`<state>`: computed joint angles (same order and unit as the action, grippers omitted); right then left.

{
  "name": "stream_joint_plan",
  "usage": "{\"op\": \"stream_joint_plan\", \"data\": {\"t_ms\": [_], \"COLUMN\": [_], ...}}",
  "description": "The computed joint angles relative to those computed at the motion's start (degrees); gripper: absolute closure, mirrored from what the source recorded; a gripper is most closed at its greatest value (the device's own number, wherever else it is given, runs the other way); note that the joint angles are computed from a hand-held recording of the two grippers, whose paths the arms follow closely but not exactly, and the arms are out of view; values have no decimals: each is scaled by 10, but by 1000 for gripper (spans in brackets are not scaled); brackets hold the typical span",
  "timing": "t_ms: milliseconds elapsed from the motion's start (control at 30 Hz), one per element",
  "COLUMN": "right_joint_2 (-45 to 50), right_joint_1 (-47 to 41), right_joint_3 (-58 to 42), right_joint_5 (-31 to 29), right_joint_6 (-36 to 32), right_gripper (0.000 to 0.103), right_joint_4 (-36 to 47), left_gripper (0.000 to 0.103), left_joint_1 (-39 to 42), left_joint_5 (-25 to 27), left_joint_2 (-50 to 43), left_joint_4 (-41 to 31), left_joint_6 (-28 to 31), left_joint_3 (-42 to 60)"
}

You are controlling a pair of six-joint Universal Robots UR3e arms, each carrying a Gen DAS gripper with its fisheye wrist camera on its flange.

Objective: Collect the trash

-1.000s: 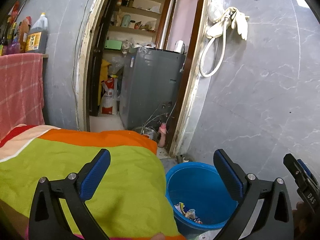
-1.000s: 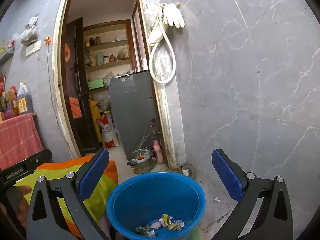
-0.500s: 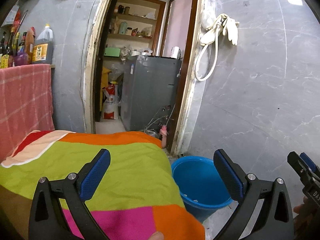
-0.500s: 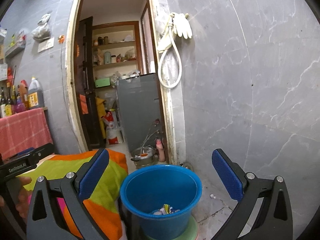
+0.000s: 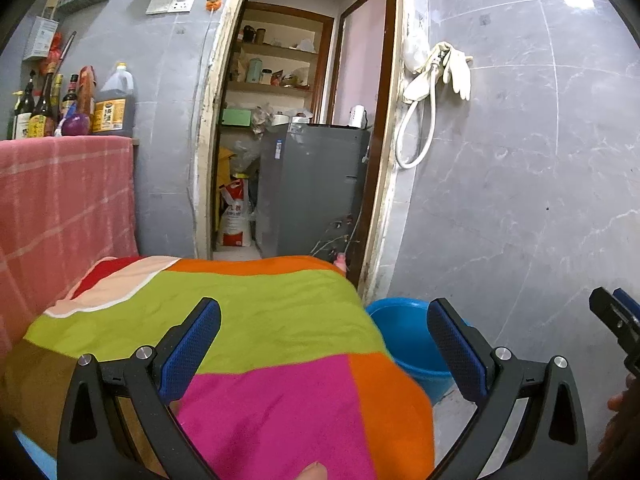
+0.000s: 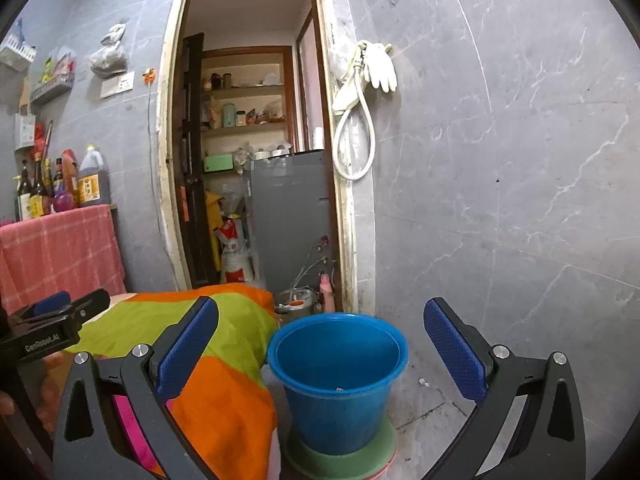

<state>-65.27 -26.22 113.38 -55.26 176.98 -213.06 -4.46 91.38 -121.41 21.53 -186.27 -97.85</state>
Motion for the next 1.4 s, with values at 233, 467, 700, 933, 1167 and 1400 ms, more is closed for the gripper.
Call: {"op": "stream_joint_plan", "data": {"t_ms": [233,467,700,933,1167,1400], "right_joint_2": [-40,-66,-52,-30,-24,-22], "right_joint_1": [-8,-15,-13,-13,-21,-26], "right_joint_3": [95,170,219,237,242,245], "right_joint_5": [6,12,6,-1,6,12], "right_joint_6": [-10,-21,-22,-32,-39,-36], "right_gripper": [0,0,0,0,0,0], "right_joint_4": [-49,-93,-151,-178,-168,-159], "left_gripper": [2,2,2,2,2,2], "left_joint_1": [6,16,3,-3,-9,-8], "left_joint_5": [3,-3,16,24,33,30], "left_joint_2": [46,73,63,45,37,35], "left_joint_4": [72,118,166,191,196,202], "left_joint_6": [8,10,10,1,1,-3], "left_joint_3": [-112,-187,-228,-251,-252,-257]}}
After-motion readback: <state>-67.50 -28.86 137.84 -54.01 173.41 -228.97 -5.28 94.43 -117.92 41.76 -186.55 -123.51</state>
